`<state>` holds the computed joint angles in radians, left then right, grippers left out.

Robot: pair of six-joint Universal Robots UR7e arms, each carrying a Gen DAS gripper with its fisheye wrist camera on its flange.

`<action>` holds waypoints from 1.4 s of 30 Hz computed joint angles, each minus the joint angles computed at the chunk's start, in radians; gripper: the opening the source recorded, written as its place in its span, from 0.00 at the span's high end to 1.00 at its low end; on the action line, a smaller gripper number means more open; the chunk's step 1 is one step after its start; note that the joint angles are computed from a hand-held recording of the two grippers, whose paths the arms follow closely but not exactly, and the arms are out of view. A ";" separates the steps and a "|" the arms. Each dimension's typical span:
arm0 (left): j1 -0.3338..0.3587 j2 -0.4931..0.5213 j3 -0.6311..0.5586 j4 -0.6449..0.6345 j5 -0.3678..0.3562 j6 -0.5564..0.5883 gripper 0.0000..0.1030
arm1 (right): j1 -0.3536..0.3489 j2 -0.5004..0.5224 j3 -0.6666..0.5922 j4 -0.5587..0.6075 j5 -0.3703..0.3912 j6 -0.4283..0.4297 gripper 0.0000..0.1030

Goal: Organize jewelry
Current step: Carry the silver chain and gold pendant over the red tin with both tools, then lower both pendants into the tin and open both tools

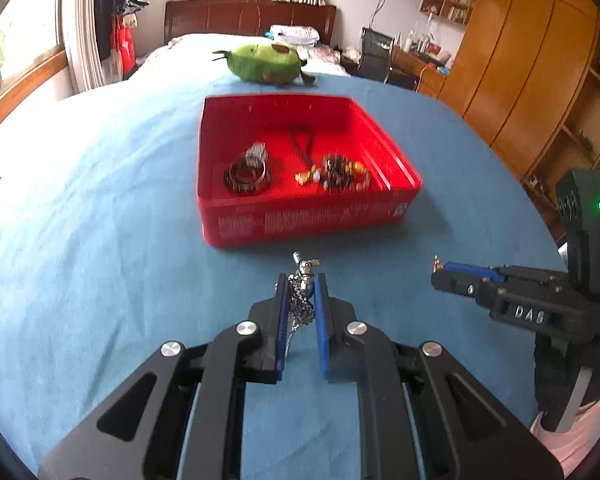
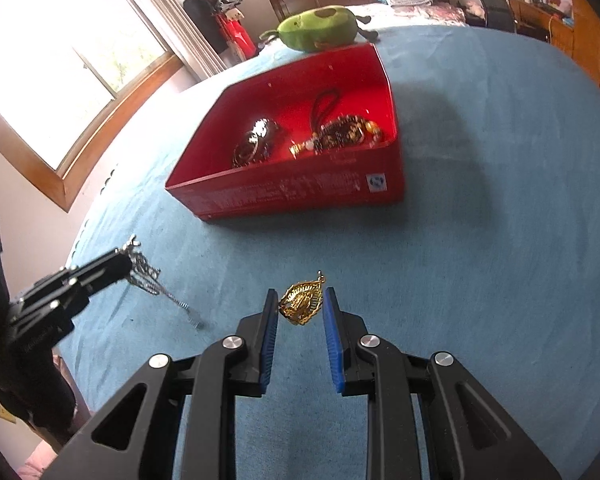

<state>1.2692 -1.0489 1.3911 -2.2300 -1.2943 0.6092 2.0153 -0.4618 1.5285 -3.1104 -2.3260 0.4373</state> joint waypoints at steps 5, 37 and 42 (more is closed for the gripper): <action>-0.019 0.024 -0.073 0.006 -0.041 -0.019 0.90 | 0.009 -0.004 -0.041 0.002 -0.017 -0.043 0.78; -0.023 0.501 -0.647 0.136 0.092 -0.060 0.90 | -0.141 0.118 -0.452 0.216 0.041 -0.159 0.78; -0.017 0.528 -0.666 0.132 0.125 -0.057 0.90 | -0.144 0.126 -0.460 0.231 0.033 -0.155 0.78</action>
<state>1.2521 -0.5211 0.7246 -2.0975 -1.1693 0.5523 1.8717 -0.3353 1.0685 -2.8796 -2.2925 0.2819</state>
